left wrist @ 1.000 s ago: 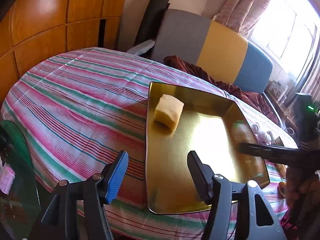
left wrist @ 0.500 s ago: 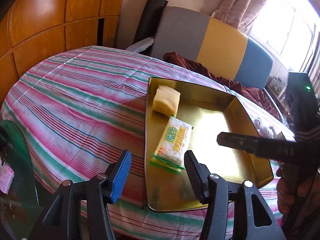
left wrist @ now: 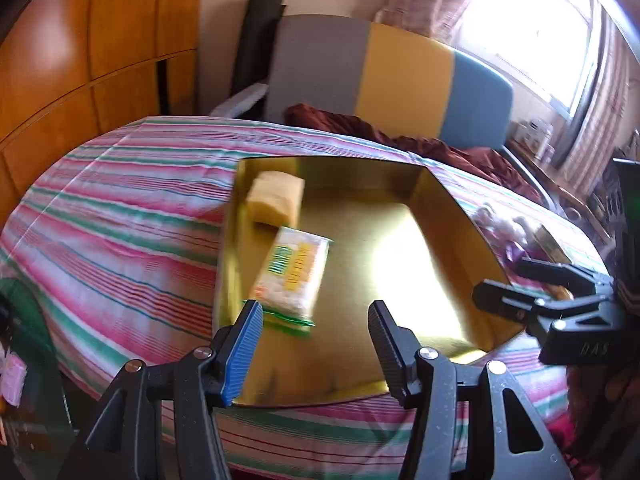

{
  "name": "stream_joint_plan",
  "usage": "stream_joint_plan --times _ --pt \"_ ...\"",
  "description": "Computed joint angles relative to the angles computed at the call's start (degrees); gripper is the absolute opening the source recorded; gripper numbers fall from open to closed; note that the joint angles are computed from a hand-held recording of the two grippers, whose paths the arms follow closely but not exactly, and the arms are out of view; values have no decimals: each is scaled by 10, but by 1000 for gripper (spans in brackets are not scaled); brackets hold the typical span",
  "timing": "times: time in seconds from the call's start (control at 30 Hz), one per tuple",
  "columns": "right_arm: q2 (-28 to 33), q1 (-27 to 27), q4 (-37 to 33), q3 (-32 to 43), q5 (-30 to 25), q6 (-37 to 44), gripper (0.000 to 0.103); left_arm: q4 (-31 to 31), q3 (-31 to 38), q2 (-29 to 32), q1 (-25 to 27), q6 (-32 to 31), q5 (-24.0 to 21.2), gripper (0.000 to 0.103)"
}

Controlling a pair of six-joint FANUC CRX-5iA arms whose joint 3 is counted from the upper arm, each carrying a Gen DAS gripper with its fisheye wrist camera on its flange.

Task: Organize objects
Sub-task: 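Lower the WEIDAN cracker pack into the gold box and open the right gripper, then grasp the yellow knit sock with the left gripper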

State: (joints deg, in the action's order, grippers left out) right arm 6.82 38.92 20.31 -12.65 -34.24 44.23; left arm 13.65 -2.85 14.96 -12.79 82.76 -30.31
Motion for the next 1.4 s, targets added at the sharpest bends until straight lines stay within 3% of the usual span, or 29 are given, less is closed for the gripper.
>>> stream_joint_plan --times 0.23,0.4,0.6,0.77,0.83,0.9,1.03,1.2,1.4 --pt "-70 -33 65 -81 7 -80 103 73 1 12 -23 -100 -10 56" --pt "-135 -76 132 -146 -31 -156 103 142 13 30 -47 -192 -24 56" --pt "-215 -154 170 -213 -79 -249 103 174 64 74 -87 -261 -76 56" --pt "-258 -231 165 -259 -56 -334 103 191 134 126 -127 -305 -139 56" --pt "-280 -264 118 -271 -10 -348 103 187 159 144 -143 -311 -159 57" --pt "-298 -284 132 -295 41 -386 103 179 196 169 -161 -311 -182 61" --pt "-303 -289 119 -300 68 -391 103 194 261 220 -187 -304 -229 75" --pt "-310 -291 114 -307 85 -395 103 190 355 285 -210 -251 -283 77" --pt "-306 -305 72 -303 102 -366 103 161 441 336 -233 -190 -304 82"
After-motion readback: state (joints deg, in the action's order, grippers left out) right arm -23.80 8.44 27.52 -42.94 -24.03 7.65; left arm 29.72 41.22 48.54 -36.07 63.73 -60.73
